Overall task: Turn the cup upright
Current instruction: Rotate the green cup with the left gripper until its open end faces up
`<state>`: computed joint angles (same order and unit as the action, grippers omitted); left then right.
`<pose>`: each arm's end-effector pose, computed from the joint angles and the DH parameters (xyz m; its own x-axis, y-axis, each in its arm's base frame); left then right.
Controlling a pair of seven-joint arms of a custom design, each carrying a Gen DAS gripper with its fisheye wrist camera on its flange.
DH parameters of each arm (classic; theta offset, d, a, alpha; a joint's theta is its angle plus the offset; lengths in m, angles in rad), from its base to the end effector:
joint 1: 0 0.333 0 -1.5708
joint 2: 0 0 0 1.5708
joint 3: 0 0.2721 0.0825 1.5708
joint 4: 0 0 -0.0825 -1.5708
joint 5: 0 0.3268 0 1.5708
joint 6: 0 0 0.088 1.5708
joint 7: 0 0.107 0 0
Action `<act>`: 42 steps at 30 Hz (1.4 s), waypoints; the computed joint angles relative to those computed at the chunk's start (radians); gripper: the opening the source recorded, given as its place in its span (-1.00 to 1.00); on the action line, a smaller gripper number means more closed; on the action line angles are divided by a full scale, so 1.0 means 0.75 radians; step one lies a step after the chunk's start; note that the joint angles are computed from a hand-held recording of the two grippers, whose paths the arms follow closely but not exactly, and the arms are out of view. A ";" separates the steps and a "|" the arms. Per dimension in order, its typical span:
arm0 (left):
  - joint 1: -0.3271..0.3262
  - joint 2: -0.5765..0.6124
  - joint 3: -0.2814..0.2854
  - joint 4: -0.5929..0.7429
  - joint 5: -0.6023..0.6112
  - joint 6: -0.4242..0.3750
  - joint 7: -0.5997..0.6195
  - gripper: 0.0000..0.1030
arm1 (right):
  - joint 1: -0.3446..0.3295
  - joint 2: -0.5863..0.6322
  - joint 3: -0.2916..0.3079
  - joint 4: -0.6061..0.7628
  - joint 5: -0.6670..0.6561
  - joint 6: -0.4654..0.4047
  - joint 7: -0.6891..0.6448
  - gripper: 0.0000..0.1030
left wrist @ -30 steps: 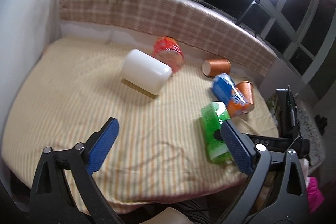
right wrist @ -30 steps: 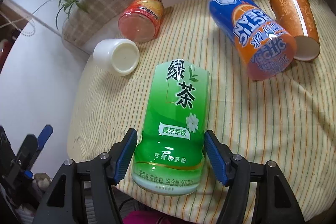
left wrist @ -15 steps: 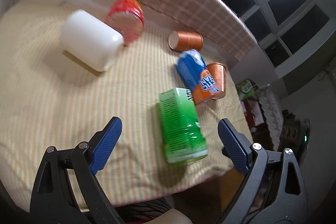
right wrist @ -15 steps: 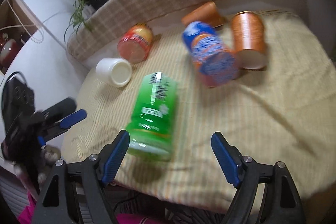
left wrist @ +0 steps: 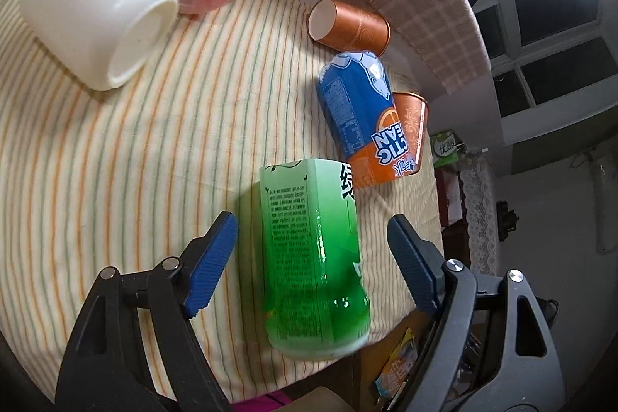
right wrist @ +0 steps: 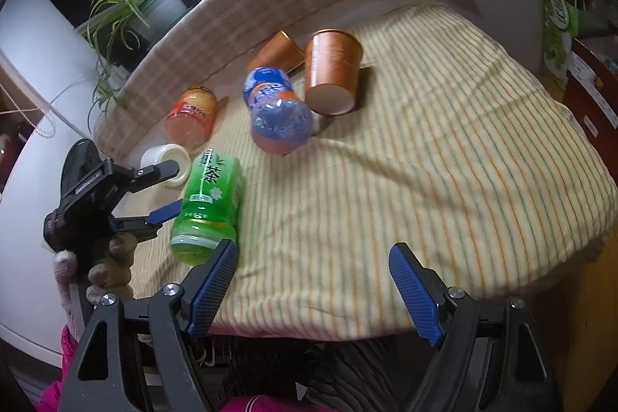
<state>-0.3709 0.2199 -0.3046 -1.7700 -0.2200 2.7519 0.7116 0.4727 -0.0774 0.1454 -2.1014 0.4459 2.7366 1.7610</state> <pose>0.4893 -0.3604 0.5104 0.1915 -0.7137 0.6737 -0.8616 -0.4511 -0.2329 0.4374 0.2928 0.5147 0.2108 -0.8517 -0.4797 -0.8665 0.0644 -0.4951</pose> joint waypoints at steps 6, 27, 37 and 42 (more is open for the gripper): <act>-0.003 0.064 0.003 0.067 0.016 -0.036 0.003 0.54 | 0.000 -0.007 -0.006 -0.027 0.029 0.001 -0.011 0.61; -0.093 0.048 0.075 0.124 0.302 -0.110 -0.124 0.15 | -0.006 0.013 -0.003 -0.004 0.013 -0.006 0.007 0.61; -0.173 0.008 0.115 0.191 0.734 -0.233 -0.336 0.13 | -0.004 0.033 0.006 0.022 0.008 -0.012 0.006 0.61; -0.222 0.032 0.122 0.282 0.958 -0.369 -0.396 0.13 | -0.006 0.035 0.006 0.024 0.006 -0.016 0.012 0.61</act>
